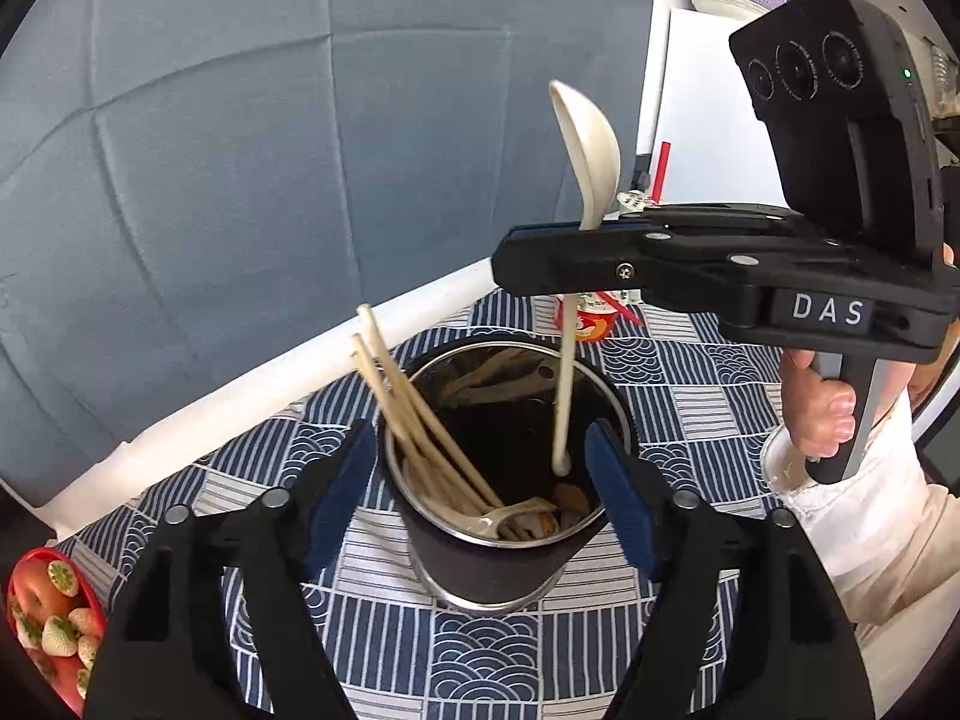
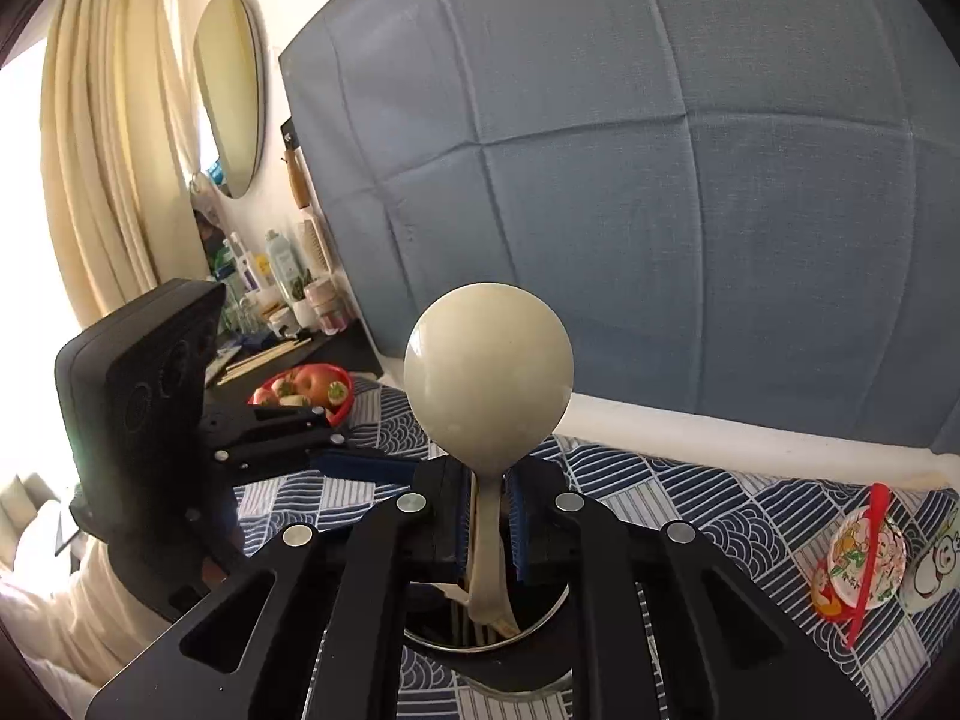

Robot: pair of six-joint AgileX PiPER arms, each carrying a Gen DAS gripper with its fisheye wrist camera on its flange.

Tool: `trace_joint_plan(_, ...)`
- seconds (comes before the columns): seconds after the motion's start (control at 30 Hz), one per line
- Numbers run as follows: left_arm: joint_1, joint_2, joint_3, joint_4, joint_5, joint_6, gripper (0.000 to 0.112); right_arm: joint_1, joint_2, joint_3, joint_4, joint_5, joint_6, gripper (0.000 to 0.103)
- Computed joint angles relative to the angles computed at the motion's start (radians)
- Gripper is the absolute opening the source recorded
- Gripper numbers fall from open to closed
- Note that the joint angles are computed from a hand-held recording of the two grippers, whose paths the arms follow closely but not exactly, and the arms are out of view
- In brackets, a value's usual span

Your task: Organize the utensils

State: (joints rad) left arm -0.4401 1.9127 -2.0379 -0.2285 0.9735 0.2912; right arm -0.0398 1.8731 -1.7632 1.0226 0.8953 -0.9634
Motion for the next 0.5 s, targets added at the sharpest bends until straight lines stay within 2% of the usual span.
trace_joint_plan(0.1,0.021,-0.054,0.086,0.004,-0.045,0.004,0.087,0.009,-0.01,0.024,-0.011,-0.028,0.009,0.018)
trace_joint_plan(0.13,0.023,-0.074,0.118,0.021,-0.065,-0.008,0.09,0.012,-0.018,0.04,-0.012,-0.045,0.01,0.036)
trace_joint_plan(0.17,0.026,-0.092,0.147,0.036,-0.083,-0.021,0.092,0.015,-0.033,0.066,-0.008,-0.072,0.002,0.059)
trace_joint_plan(0.27,0.046,-0.135,0.217,0.039,-0.125,-0.033,0.097,0.026,-0.066,0.114,-0.021,-0.115,-0.009,0.081)
trace_joint_plan(0.33,0.057,-0.162,0.256,0.043,-0.148,-0.038,0.097,0.029,-0.088,0.151,-0.009,-0.15,-0.025,0.086)
trace_joint_plan(0.5,0.071,-0.216,0.332,0.045,-0.178,-0.046,0.097,0.031,-0.112,0.188,-0.021,-0.167,-0.006,0.087)
